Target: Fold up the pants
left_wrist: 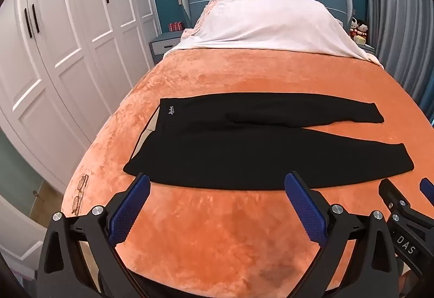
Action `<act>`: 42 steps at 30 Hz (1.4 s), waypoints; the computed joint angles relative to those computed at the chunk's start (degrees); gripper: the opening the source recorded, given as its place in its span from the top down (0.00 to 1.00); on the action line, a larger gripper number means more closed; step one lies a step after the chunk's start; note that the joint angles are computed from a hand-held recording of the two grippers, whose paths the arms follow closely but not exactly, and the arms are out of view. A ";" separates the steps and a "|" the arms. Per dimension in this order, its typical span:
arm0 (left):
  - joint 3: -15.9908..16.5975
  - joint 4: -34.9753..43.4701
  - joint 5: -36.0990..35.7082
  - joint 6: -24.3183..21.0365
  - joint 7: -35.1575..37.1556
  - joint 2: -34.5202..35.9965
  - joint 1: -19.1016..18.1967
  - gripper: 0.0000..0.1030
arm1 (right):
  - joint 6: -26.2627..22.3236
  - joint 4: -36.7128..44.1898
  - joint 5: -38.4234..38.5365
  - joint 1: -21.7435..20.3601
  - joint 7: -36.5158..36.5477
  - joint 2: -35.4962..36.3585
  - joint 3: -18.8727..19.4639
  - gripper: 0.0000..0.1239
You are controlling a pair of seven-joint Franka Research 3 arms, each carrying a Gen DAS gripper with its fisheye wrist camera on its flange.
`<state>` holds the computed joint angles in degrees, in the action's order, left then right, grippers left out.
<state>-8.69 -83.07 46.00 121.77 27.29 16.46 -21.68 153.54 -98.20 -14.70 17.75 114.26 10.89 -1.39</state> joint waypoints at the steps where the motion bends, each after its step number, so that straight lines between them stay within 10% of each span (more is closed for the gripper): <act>1: -0.05 0.48 -0.09 -0.71 0.63 0.26 -0.10 0.05 | -0.48 0.21 0.64 -0.13 -0.34 0.06 0.16 0.21; 42: 0.14 0.60 -0.42 -0.18 1.22 0.25 0.07 0.05 | -0.59 0.37 -0.45 0.28 0.30 -0.11 0.21 0.21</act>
<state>-8.56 -82.46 45.57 121.59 28.51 16.71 -21.61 152.96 -97.83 -15.15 18.03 114.55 10.78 -1.18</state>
